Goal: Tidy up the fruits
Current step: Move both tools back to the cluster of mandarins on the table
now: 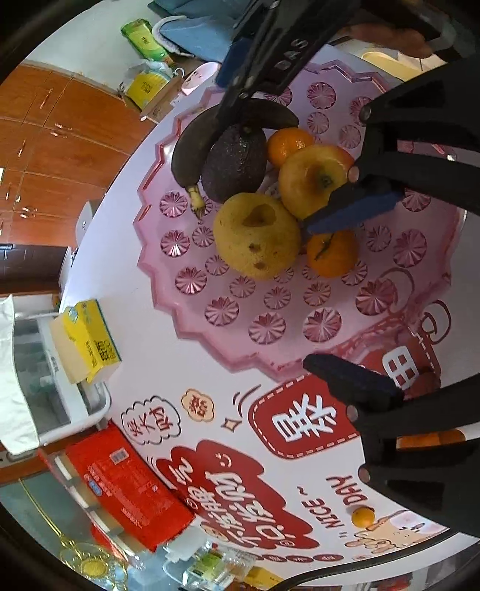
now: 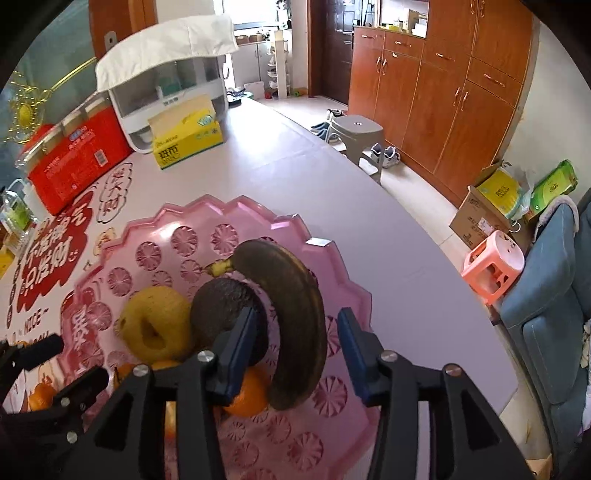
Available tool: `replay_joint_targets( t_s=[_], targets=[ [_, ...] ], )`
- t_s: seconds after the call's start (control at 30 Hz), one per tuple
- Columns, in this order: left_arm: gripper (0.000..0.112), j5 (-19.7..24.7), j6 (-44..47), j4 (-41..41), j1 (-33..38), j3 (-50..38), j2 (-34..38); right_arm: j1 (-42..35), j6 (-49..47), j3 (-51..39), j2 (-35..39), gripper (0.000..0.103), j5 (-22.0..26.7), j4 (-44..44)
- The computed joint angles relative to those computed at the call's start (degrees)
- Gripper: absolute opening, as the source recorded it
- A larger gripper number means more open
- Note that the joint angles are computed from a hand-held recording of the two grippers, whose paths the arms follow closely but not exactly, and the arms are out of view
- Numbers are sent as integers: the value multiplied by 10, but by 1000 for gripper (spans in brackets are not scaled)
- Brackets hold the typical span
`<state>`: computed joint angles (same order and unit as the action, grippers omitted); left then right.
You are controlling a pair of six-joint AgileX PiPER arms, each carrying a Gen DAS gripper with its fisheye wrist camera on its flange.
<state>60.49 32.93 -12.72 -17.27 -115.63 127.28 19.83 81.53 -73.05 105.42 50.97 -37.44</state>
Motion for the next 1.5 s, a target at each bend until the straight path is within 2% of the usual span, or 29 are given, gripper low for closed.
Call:
replay_joint_targets(
  t_s=[0.13, 0.47, 0.9, 1.2, 1.33, 1.5],
  targets=[
    [75, -10, -13, 10, 7, 23, -23, 19, 9, 21, -26, 47, -14, 6],
    [81, -32, -25, 9, 40, 118, -115, 76, 23, 44, -78, 47, 1, 4],
    [85, -77, -2, -13, 119, 267, -266, 165, 44, 53, -139, 47, 44, -30],
    [85, -49, -1, -12, 221, 232, -285, 210, -3, -33, -104, 47, 49, -39],
    [90, -29, 6, -24, 278, 178, -271, 221, -45, -98, -65, 47, 50, -35],
    [91, 0, -4, -25, 330, 87, -220, 226, -94, -174, -16, 47, 57, -15]
  ],
)
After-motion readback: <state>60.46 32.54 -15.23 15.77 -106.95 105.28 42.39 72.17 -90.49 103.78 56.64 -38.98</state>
